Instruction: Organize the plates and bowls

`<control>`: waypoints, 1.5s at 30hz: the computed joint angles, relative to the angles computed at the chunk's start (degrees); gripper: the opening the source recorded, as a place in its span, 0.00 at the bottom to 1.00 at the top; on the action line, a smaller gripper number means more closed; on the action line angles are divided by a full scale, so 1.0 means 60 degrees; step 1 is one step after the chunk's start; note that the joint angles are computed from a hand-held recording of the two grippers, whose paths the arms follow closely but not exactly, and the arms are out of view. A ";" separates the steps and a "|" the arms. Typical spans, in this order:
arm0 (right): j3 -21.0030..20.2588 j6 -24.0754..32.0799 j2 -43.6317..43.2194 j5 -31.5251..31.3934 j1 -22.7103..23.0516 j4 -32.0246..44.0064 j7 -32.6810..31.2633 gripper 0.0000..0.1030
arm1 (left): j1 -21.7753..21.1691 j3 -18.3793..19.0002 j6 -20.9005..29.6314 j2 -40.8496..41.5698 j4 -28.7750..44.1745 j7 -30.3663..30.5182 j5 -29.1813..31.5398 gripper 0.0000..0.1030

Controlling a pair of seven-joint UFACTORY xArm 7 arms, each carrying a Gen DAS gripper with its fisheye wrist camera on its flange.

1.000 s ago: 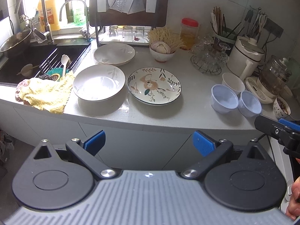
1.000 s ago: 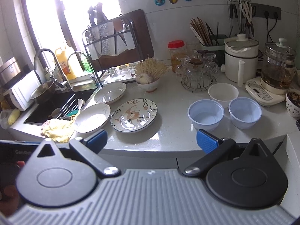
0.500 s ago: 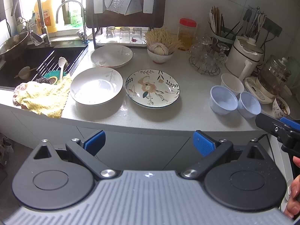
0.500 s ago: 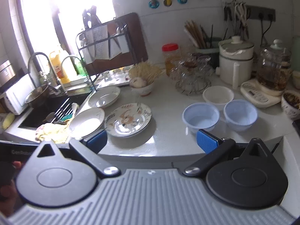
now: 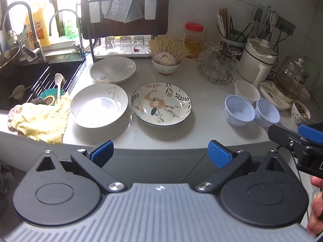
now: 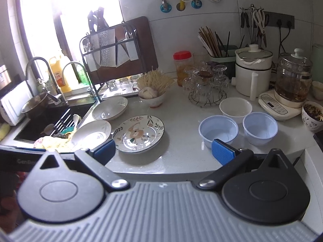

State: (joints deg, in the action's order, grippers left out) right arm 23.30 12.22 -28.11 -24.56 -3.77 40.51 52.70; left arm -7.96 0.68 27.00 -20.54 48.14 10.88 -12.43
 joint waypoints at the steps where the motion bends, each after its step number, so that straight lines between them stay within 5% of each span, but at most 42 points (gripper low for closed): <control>1: 0.0070 0.0038 0.0043 0.0010 -0.0028 0.0047 0.0083 1.00 | -0.0079 0.0133 0.0048 0.0104 0.0129 0.0194 -0.0126 0.98; 12: 0.1372 0.0899 0.1010 -0.1691 -0.0830 0.1349 0.2252 1.00 | -0.0053 0.0781 0.0569 0.1622 0.1845 0.2794 -0.1989 0.98; 25: 0.1786 0.2541 0.3337 -0.4115 -0.0376 0.3588 0.4657 1.00 | 0.1664 0.0198 0.2166 0.4376 0.5108 0.5234 -0.4073 0.98; 35: 0.1320 0.4418 0.5861 -0.5495 0.1195 0.6009 0.6001 1.00 | 0.3141 -0.0431 0.3901 0.7030 0.8400 0.5322 -0.3767 0.98; 45: 0.0307 0.4474 0.8360 -0.4657 0.2650 0.8118 0.6581 1.00 | 0.4138 -0.0960 0.5857 1.0229 1.2554 0.5368 -0.2533 0.98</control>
State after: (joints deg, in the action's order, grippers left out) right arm 25.14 39.06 22.05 -52.50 12.13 89.21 92.19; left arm 16.87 -5.08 62.14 40.83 123.46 43.09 -27.63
